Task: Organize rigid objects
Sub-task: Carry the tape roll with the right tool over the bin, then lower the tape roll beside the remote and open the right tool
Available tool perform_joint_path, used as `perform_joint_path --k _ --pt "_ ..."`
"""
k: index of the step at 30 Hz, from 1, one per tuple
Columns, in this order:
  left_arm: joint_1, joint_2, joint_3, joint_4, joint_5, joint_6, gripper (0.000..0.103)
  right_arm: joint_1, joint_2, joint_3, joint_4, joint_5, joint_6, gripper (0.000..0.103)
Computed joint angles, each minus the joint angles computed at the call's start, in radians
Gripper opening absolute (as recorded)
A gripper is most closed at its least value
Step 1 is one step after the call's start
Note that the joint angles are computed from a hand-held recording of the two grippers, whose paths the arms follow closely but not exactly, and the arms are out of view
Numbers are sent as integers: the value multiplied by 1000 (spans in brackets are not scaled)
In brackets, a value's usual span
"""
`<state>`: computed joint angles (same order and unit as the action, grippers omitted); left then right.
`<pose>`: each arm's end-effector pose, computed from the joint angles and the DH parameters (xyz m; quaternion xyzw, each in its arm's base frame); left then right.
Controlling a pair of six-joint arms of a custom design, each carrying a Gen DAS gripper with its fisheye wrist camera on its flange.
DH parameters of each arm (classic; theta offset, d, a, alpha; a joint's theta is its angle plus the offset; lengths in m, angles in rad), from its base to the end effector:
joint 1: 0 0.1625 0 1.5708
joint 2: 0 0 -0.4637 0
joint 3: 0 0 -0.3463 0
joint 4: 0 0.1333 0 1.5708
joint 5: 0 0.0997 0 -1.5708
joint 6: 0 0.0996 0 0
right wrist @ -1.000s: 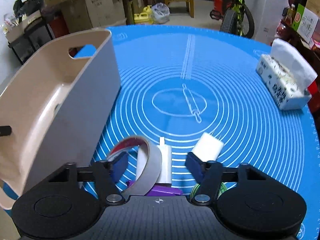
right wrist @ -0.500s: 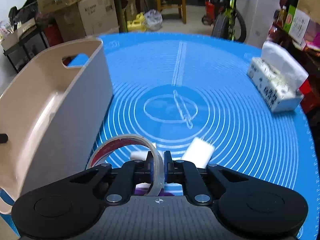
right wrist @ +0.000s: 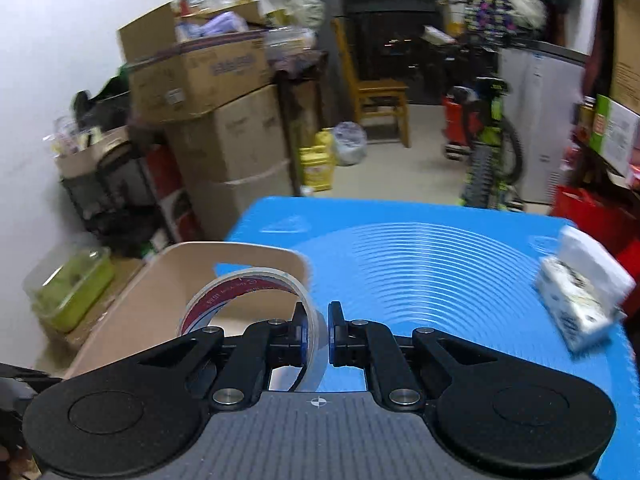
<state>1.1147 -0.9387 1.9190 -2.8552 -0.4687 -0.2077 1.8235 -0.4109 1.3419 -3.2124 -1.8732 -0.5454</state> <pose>-0.0540 -0.6144 0.2359 0.0256 0.8455 -0.2906 0.4472 0.2927 -0.7191 0.0629 0.3118 -0.8744 0.3196 0.1899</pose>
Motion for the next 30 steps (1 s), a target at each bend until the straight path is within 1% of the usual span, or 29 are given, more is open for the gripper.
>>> perform_joint_path --k 5,9,14,19,21,24,27,30 --pt "1 3 2 -8 0 5 11 25 65 -84 101 4 -24 20" --pt "0 5 4 -8 3 2 11 39 111 -138 212 -22 -26 20" --pt "-2 5 4 -3 2 -5 11 50 153 -172 302 -55 -32 20" --pt "-1 5 4 -2 2 -5 11 59 191 -225 408 -124 -31 20" --pt "-2 5 4 -3 2 -4 11 61 206 -251 439 -158 -20 20" --pt "-2 5 4 -6 2 -2 11 66 223 -278 467 -208 -31 20" --pt "-2 6 4 -5 3 -2 11 68 235 -301 509 -241 -27 20" --pt "-2 6 4 -5 2 -3 11 69 233 -304 527 -248 -23 21"
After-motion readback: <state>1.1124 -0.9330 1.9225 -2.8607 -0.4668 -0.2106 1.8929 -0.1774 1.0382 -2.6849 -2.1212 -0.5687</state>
